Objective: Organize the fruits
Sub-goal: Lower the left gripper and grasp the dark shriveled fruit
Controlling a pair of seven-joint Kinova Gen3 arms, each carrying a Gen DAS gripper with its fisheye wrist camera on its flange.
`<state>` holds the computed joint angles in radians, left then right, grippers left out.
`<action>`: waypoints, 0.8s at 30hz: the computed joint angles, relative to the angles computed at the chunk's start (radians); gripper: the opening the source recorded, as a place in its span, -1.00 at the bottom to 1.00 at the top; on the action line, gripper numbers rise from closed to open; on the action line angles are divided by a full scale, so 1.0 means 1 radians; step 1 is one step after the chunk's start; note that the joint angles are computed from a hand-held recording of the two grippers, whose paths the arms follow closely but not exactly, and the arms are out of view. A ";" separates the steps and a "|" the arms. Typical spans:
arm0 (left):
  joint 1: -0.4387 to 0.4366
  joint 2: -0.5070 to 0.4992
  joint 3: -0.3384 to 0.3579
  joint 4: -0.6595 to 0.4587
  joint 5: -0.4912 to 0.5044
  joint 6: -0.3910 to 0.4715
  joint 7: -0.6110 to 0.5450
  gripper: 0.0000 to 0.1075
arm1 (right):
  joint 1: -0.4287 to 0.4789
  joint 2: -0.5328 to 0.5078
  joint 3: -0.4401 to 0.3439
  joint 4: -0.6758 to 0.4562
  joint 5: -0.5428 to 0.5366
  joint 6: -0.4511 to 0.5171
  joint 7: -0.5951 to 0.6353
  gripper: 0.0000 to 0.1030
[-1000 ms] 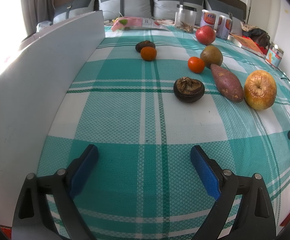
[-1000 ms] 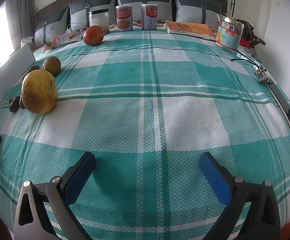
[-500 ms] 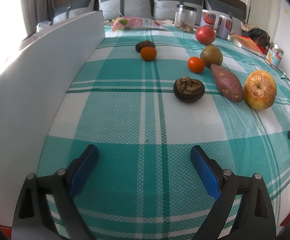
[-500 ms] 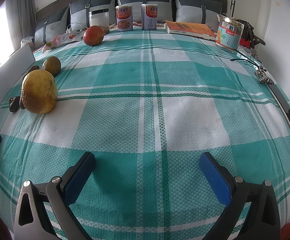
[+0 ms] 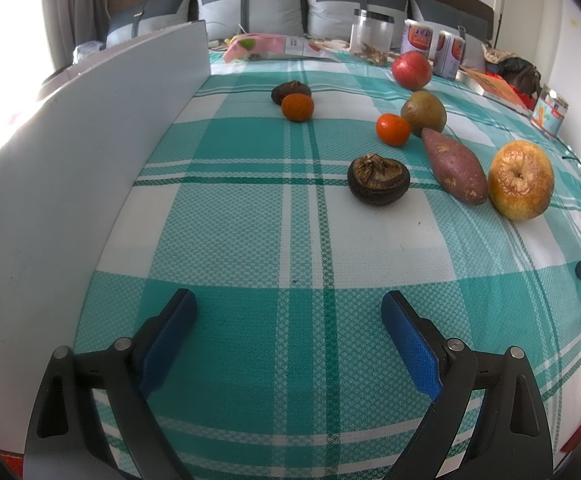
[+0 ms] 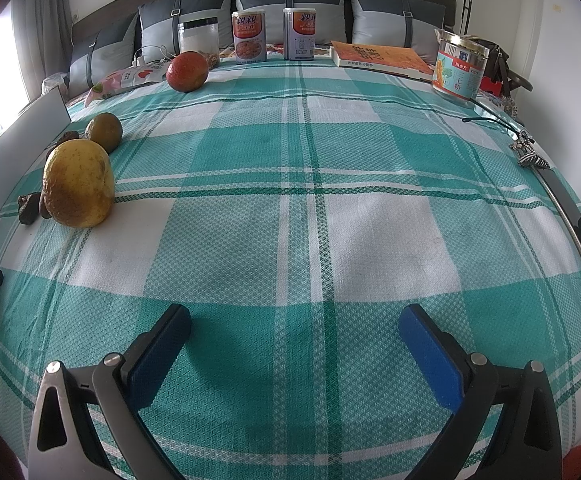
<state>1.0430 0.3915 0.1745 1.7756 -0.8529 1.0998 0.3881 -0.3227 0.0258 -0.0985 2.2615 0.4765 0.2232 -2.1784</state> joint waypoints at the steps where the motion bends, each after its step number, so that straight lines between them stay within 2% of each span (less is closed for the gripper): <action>1: 0.001 0.000 0.000 0.000 0.000 0.000 0.001 0.76 | 0.000 0.000 0.000 0.000 0.000 0.000 0.000 1.00; 6: -0.022 -0.003 0.007 -0.018 0.029 -0.004 -0.047 0.77 | 0.000 0.000 0.000 0.000 0.002 0.000 -0.003 1.00; 10: -0.092 -0.032 0.011 -0.029 0.055 -0.114 -0.183 0.76 | 0.000 0.000 0.000 0.000 0.002 0.000 -0.002 1.00; 14: -0.127 0.009 -0.024 -0.118 0.077 -0.120 -0.304 0.74 | 0.000 0.000 0.000 0.000 0.002 0.000 -0.002 1.00; 18: -0.179 0.044 -0.059 -0.158 0.123 -0.180 -0.366 0.68 | 0.000 0.000 0.000 0.000 -0.001 0.001 0.000 1.00; 19: -0.176 0.052 -0.067 -0.169 0.123 -0.166 -0.374 0.50 | 0.000 0.000 0.000 0.000 -0.001 0.001 0.000 1.00; 20: -0.154 0.057 -0.088 -0.174 0.107 -0.160 -0.380 0.10 | 0.000 0.000 0.000 0.000 -0.001 0.001 0.000 1.00; 21: -0.150 0.052 -0.095 -0.169 0.107 -0.169 -0.393 -0.17 | 0.000 0.000 0.000 0.000 -0.001 0.001 0.000 1.00; 24: -0.149 0.025 -0.097 -0.139 0.103 -0.193 -0.394 -0.21 | 0.001 0.000 -0.001 0.000 -0.005 0.000 0.004 1.00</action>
